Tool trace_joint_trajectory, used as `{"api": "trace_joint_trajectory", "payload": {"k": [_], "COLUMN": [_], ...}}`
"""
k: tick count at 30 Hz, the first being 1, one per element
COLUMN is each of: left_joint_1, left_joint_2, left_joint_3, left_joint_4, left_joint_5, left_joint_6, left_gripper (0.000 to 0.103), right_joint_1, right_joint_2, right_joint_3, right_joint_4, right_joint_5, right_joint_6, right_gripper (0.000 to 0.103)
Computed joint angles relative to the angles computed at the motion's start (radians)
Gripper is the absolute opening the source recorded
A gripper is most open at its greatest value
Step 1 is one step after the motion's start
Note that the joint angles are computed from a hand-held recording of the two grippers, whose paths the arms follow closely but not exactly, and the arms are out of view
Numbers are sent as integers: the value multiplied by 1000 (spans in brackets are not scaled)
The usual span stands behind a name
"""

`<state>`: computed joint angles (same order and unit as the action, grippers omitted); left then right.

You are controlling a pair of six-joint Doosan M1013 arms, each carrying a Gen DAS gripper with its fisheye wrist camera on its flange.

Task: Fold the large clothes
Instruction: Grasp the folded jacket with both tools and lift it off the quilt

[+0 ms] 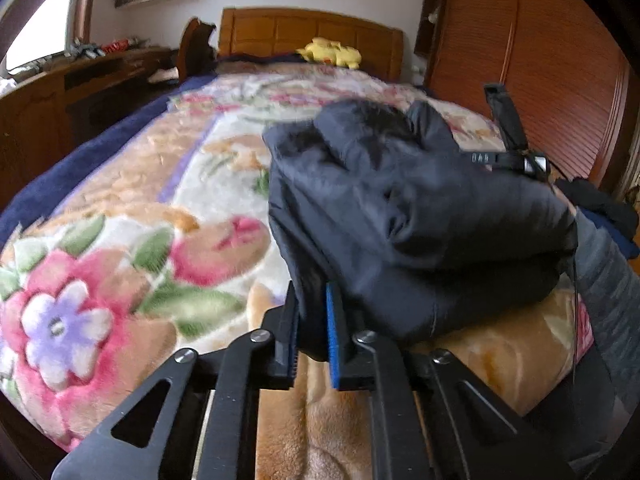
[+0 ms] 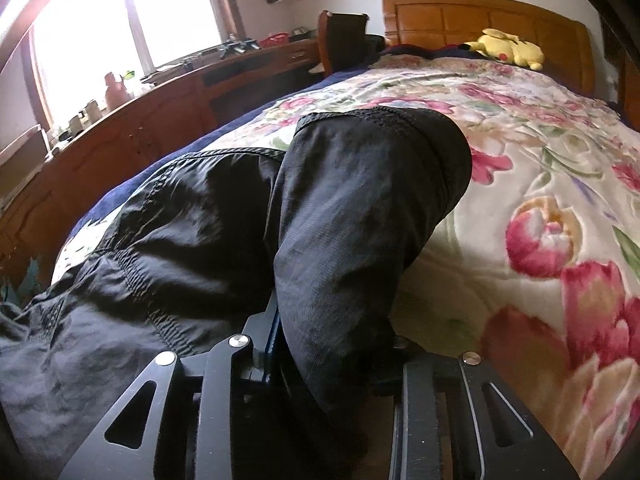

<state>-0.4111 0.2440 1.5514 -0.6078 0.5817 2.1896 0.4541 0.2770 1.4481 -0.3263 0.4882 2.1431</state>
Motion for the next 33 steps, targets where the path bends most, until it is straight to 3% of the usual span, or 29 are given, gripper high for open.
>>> {"api": "trace_joint_trajectory", "payload": {"k": [9,15,19,21,26,33], "left_joint_1": [24,99,155,180,250,323], "left_joint_2": [-9,2,0,-1,15,37], "left_joint_3": [-19,-22,-21,-23,-50,-77], "left_joint_4": [-85,-158,-128,-85,144,353], "left_joint_5": [-34,-68,-113,-143,-197,-215], "left_joint_6": [77,128,118,94,-123,-375], "left_gripper": [9,9,9,8,8,8], "right_joint_1": [56,99,128,142,180,218], "right_joint_2": [25,95,176,227,381,634], "right_joint_3": [-80,-210,-336,-416,-660,-1120], "right_joint_4": [-219,-227,-194,-156,-51,61], "right_joint_5": [87,148,173,193,246,408], "right_joint_6": [130,71,0,-50,-195,-339], "right_gripper": [28,27,27,27,26,26]}}
